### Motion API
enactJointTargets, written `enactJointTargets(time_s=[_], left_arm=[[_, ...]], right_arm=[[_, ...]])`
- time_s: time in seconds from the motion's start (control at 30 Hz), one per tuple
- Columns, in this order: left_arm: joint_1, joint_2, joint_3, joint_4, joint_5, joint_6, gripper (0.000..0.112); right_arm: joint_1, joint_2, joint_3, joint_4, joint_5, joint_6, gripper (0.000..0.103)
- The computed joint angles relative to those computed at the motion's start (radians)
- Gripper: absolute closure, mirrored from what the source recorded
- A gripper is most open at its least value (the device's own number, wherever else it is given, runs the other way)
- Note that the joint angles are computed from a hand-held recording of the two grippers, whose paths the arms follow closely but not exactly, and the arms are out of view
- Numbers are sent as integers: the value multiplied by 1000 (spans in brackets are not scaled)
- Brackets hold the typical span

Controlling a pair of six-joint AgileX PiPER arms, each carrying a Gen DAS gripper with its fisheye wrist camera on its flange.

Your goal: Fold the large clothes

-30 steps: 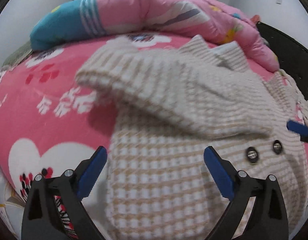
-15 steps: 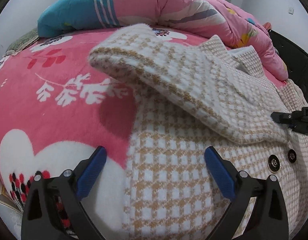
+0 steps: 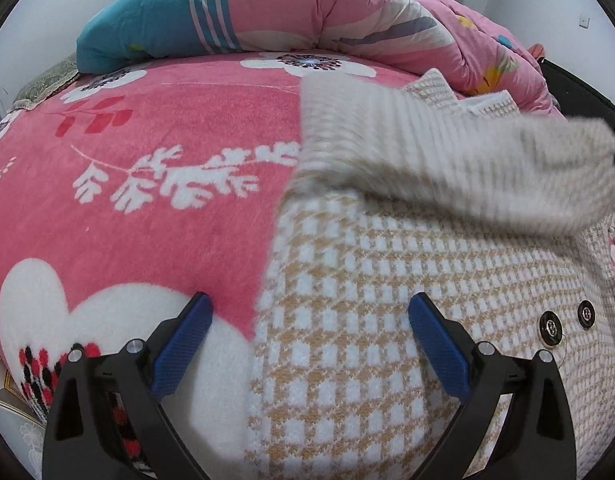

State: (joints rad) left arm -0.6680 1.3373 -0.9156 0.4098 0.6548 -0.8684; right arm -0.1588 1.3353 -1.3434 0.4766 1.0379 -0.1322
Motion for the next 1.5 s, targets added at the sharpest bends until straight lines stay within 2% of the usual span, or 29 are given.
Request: enactJointTargets(time_s=[0.07, 0.2, 0.43, 0.57, 0.63, 0.73, 0.77, 0.87, 0.9, 0.97, 1.0, 1.07, 1.17, 1.3, 1.4, 1.5], left_arm=[[-1, 3, -4, 1, 5, 2, 16], [-3, 5, -8, 3, 9, -1, 16], [0, 2, -5, 1, 0, 4, 16], [24, -41, 21, -50, -31, 70, 16], [34, -67, 25, -76, -30, 106, 16], [59, -122, 18, -101, -26, 164, 16], [64, -125, 2, -108, -17, 175, 16], [86, -126, -72, -139, 8, 228, 16], [92, -110, -118, -143, 20, 244, 16], [97, -65, -196, -151, 38, 266, 16], [103, -29, -253, -170, 46, 292, 16], [111, 52, -354, -205, 50, 342, 16], [117, 244, -545, -278, 85, 431, 16], [106, 479, -752, -283, 172, 440, 16], [103, 618, -865, -221, 256, 383, 16], [102, 632, -850, -177, 220, 341, 14]], right_arm=[[-51, 4, -14, 36, 28, -43, 97], [-27, 4, 19, -34, -20, -10, 97], [-99, 83, 121, -48, -61, -55, 95], [8, 2, 109, -298, -115, 110, 74], [60, -40, 105, -376, -134, 152, 71], [119, -56, 91, -367, -151, 101, 67], [140, -45, 96, -346, -155, 76, 62], [185, 40, 128, -350, -144, 54, 59], [183, 85, 149, -362, -135, 52, 59], [142, 83, 213, -291, -190, -21, 59], [128, 73, 217, -270, -188, -36, 59], [144, 66, 175, -325, -133, 36, 59], [197, 59, 124, -417, -102, 114, 59], [227, 74, 56, -370, -141, 82, 58], [229, 158, 2, -290, -178, 21, 58], [230, 326, -58, -337, -167, 85, 58]])
